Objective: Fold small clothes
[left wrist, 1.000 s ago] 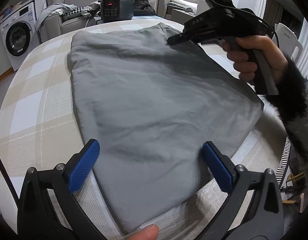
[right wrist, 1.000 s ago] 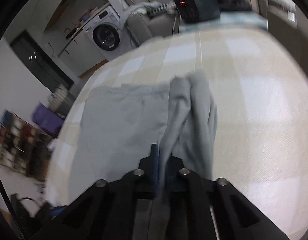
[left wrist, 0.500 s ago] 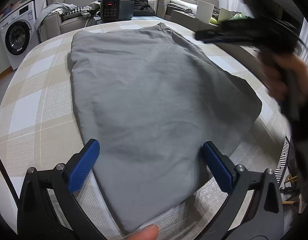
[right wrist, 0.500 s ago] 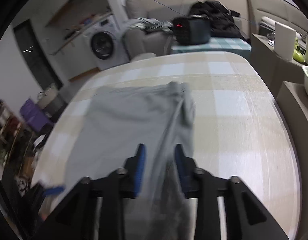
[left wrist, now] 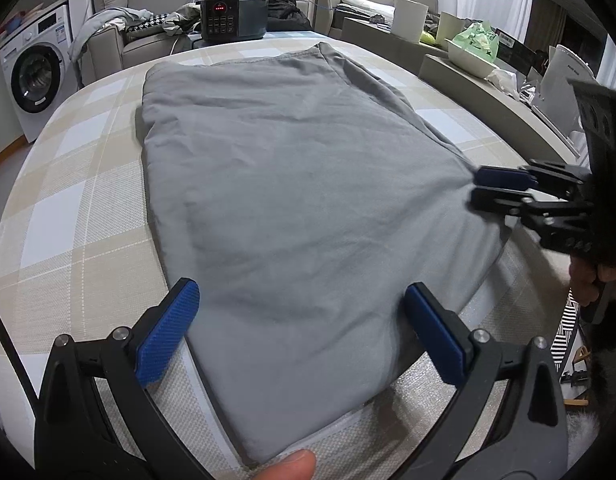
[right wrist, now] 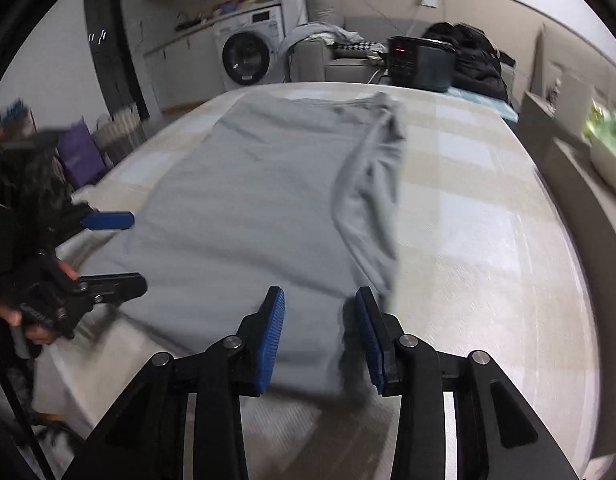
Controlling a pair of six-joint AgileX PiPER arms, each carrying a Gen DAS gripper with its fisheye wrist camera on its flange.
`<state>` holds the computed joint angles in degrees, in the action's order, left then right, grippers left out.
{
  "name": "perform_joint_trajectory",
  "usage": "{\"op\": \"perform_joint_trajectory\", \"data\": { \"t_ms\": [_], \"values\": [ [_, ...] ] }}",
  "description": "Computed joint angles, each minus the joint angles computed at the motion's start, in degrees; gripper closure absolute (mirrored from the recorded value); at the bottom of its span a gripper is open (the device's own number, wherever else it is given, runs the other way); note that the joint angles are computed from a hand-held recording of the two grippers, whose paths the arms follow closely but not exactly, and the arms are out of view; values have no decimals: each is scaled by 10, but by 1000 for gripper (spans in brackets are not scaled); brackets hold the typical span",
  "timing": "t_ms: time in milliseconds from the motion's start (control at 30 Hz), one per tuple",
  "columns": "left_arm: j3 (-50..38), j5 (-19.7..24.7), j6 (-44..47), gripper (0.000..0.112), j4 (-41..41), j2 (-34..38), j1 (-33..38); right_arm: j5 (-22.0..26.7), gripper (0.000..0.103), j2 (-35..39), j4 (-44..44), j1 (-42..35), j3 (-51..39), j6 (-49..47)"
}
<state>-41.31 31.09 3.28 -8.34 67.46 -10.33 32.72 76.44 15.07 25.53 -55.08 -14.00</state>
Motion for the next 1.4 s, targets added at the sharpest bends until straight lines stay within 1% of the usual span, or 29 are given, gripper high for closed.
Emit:
{"op": "perform_joint_trajectory", "data": {
  "t_ms": [33, 67, 100, 133, 167, 233, 267, 300, 333, 367, 400, 433, 500, 567, 633, 733, 800, 833, 867, 900, 967, 1033, 1067, 1100, 1133, 1200, 1267, 1367, 1400],
  "values": [
    [1, 0, 5, 11, -3, 0, 2, 2, 40, -7, -19, -10, 9, 16],
    [1, 0, 12, 11, -10, -1, 5, 2, 40, -16, -14, -25, 20, 13],
    [2, -1, 19, 11, -18, -2, 8, 10, 40, -25, 13, -43, 26, -5],
    [1, 0, 18, 11, -16, 0, 9, 17, 40, -29, 49, -64, 30, -36],
    [-2, 3, 7, 11, -5, 1, 5, 21, 40, -36, 66, -79, 31, -44],
    [-12, 16, -22, 11, 19, 5, -6, 18, 40, -46, 58, -84, 27, -34],
    [-21, 26, -21, 11, 18, 9, -5, 16, 40, -47, 57, -83, 22, -33],
    [-30, 38, -7, 11, 1, 11, 3, 21, 40, -45, 71, -92, 13, -48],
    [-44, 49, 25, 11, -32, 13, 18, 21, 40, -40, 82, -87, 3, -52],
    [-55, 52, 49, 11, -54, 15, 29, 28, 40, -28, 104, -87, -9, -70],
    [-69, 53, 64, 11, -66, 21, 37, 28, 40, -16, 102, -80, -22, -65],
    [-94, 54, 61, 11, -56, 37, 42, 23, 40, 1, 84, -65, -38, -42],
    [-144, 54, 24, 11, -2, 76, 39, 21, 40, 34, 55, -46, -76, -10],
    [-209, 50, 4, 11, 34, 136, 48, 21, 40, 61, 74, -44, -101, -20],
    [-284, 60, 15, 11, 29, 205, 68, 32, 40, 84, 79, -43, -122, -17],
    [-405, 84, -4, 11, 52, 309, 86, 41, 40, 102, 68, -38, -136, -10],
    [-464, 95, 44, 11, 6, 359, 105, 45, 40, 103, 77, -43, -131, -22],
    [-503, 114, 58, 11, -12, 390, 112, 50, 40, 105, 82, -47, -130, -28],
    [-553, 147, 53, 11, -7, 427, 115, 53, 40, 105, 84, -51, -127, -33],
    [-597, 168, 29, 11, 21, 461, 114, 55, 40, 104, 83, -54, -123, -34],
    [-645, 173, -25, 11, 98, 501, 107, 58, 40, 101, 84, -64, -114, -39],
    [-657, 153, -53, 10, 127, 518, 114, 61, 40, 95, 104, -78, -101, -56],
    [-661, 147, -83, 10, 149, 523, 118, 63, 40, 91, 113, -85, -95, -66],
    [-672, 155, -102, 10, 158, 530, 125, 64, 40, 89, 121, -90, -90, -75],
    [-683, 165, -105, 10, 145, 535, 135, 65, 39, 87, 131, -96, -86, -85],
    [-680, 170, -87, 11, 99, 528, 155, 71, 39, 81, 151, -107, -78, -101],
    [-639, 151, -86, 11, 94, 495, 162, 80, 39, 78, 177, -118, -77, -119],
    [-545, 116, -43, 11, 53, 418, 169, 117, 39, 81, 267, -159, -76, -182],
    [-520, 109, -36, 11, 48, 396, 168, 122, 39, 87, 282, -166, -80, -191]
  ]
}}
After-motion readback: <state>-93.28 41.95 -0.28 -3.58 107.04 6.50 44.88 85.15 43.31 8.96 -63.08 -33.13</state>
